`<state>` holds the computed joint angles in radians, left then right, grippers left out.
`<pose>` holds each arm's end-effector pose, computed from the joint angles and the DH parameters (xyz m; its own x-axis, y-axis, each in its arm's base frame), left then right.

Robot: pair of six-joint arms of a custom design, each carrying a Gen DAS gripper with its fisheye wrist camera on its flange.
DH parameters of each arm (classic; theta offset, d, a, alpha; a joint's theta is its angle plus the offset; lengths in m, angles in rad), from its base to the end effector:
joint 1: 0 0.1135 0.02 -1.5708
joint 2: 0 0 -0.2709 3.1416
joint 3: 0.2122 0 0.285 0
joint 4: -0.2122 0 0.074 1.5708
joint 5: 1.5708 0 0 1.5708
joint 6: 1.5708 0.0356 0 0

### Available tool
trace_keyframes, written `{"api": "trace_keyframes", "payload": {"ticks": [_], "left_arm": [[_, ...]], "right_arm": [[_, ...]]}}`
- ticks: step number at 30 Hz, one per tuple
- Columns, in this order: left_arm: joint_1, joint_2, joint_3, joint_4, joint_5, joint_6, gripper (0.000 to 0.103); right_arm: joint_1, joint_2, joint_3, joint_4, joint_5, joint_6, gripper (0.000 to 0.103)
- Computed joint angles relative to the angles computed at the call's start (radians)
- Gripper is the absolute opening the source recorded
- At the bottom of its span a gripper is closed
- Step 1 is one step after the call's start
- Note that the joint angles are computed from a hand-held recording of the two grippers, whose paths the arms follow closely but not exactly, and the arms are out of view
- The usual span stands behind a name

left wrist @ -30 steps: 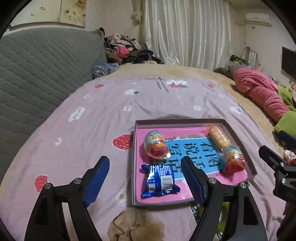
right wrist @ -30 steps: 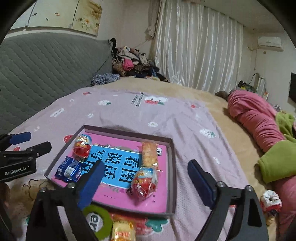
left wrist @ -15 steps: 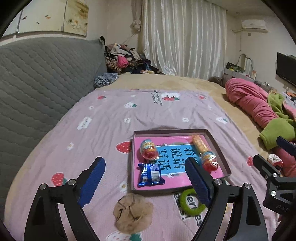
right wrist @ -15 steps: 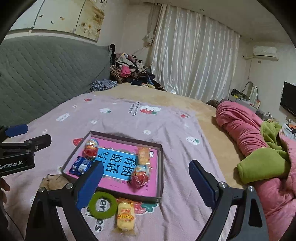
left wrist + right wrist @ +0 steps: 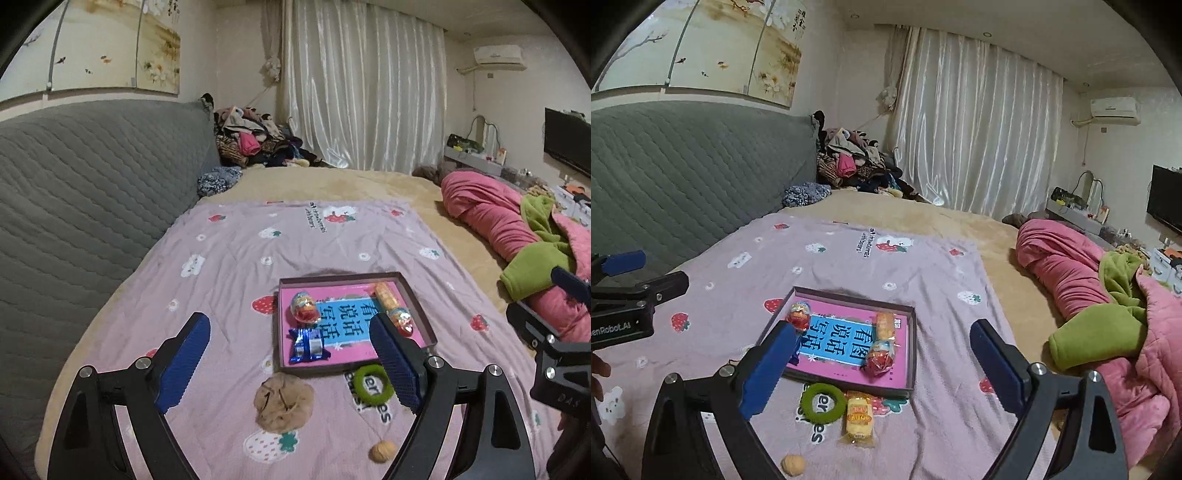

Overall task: Organize objects
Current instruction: 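Withdraw both grippers from the tray and move toward the walnut and yellow cake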

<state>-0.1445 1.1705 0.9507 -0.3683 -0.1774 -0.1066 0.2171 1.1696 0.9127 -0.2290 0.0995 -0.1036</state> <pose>0.2880 -0.0356 0.3003 -0.5455 -0.0264 -0.8377 -0.0619 0.9980 0.0088 0.2895 0.0602 0.2991 -0.4403 -0.2025 -0.8747 -0.1750 0.9749 -0.1376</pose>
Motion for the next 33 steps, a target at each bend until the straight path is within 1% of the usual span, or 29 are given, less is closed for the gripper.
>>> {"api": "trace_keyframes", "payload": {"ticks": [5, 11, 16, 23, 33], "left_arm": [[-0.037, -0.078, -0.022, -0.066, -0.042, 0.001, 0.089], [-0.102, -0.174, -0.050, -0.152, -0.085, -0.021, 0.089], [-0.181, -0.247, -0.077, -0.210, -0.146, -0.069, 0.089], [-0.332, -0.329, -0.139, -0.283, -0.272, -0.137, 0.089], [-0.467, -0.383, -0.199, -0.352, -0.367, -0.262, 0.089]], "right_arm": [[0.024, -0.073, -0.017, -0.057, 0.030, -0.003, 0.096], [0.024, -0.175, -0.036, -0.133, 0.029, -0.018, 0.096], [0.022, -0.253, -0.063, -0.192, 0.025, -0.023, 0.096], [0.003, -0.345, -0.103, -0.265, 0.019, -0.051, 0.096], [-0.032, -0.437, -0.171, -0.327, -0.005, -0.074, 0.096]]}}
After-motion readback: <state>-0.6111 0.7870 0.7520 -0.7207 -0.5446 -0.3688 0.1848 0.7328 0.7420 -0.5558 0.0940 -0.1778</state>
